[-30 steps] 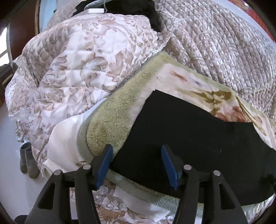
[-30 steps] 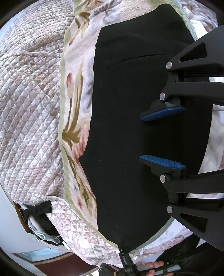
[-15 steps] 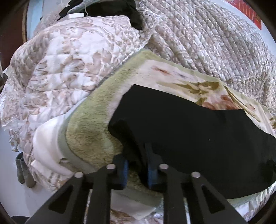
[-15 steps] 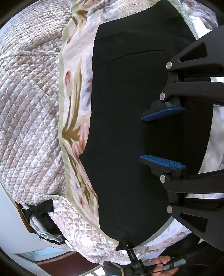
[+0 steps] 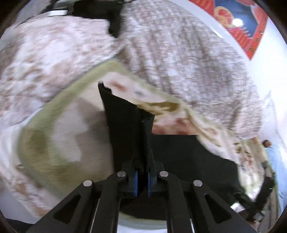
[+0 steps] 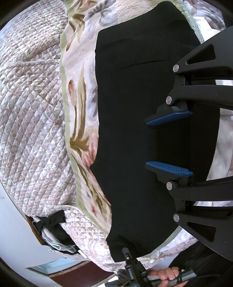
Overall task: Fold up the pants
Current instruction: 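Grasp the black pants edge with the left gripper and lift it, then fold the held edge over with the left gripper while the right gripper grasps the pants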
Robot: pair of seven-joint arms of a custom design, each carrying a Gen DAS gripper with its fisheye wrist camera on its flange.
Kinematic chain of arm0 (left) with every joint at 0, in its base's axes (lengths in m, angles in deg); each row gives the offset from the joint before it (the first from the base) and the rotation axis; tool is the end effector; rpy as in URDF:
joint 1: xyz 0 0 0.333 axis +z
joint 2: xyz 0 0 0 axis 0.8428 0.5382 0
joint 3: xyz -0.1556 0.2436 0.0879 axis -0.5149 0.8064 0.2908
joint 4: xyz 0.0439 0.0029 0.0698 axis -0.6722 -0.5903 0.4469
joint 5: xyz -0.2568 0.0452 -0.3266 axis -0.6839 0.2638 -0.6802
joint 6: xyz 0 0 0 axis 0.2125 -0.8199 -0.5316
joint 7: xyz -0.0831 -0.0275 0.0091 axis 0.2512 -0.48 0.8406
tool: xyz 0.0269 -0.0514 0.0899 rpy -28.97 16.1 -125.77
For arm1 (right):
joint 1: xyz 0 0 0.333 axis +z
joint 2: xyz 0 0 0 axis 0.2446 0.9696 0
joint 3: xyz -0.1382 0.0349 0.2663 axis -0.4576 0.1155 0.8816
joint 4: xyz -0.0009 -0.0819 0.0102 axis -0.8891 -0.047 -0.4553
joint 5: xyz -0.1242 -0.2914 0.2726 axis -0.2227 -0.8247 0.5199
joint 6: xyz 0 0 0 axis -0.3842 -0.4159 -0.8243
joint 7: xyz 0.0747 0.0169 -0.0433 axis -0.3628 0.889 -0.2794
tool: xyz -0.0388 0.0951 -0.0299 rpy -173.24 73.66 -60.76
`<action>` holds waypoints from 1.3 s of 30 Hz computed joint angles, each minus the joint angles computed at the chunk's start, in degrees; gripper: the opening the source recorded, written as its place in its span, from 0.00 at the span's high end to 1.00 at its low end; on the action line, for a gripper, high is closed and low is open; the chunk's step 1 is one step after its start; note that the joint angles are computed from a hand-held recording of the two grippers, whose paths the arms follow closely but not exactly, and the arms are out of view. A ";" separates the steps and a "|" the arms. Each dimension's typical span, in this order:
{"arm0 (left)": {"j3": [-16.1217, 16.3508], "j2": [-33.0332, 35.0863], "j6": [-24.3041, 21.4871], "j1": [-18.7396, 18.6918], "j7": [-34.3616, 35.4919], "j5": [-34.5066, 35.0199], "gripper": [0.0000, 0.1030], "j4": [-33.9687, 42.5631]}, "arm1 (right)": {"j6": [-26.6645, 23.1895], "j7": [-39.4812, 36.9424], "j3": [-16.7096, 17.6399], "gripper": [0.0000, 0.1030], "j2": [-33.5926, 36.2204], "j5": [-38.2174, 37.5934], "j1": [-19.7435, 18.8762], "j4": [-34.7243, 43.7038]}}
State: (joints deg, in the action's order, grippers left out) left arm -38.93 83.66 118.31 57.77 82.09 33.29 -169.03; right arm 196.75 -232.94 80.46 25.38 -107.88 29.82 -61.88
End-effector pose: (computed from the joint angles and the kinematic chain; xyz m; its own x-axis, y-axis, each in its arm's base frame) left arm 0.6721 -0.1054 0.5066 -0.3128 -0.8319 0.4584 -0.7527 -0.0773 -0.6538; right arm 0.5269 0.2509 0.4432 -0.1991 -0.9581 -0.2059 -0.5785 0.2845 -0.7644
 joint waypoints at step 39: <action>-1.04 6.35 -3.43 -3.77 -1.56 12.45 0.65 5.33 | 17.42 -27.30 0.73 0.59 10.46 34.95 -3.46 5.02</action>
State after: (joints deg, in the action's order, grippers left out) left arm -39.97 90.01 114.88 54.00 80.53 45.74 -163.70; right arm 214.17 -260.24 81.19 35.84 -72.93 26.36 -56.86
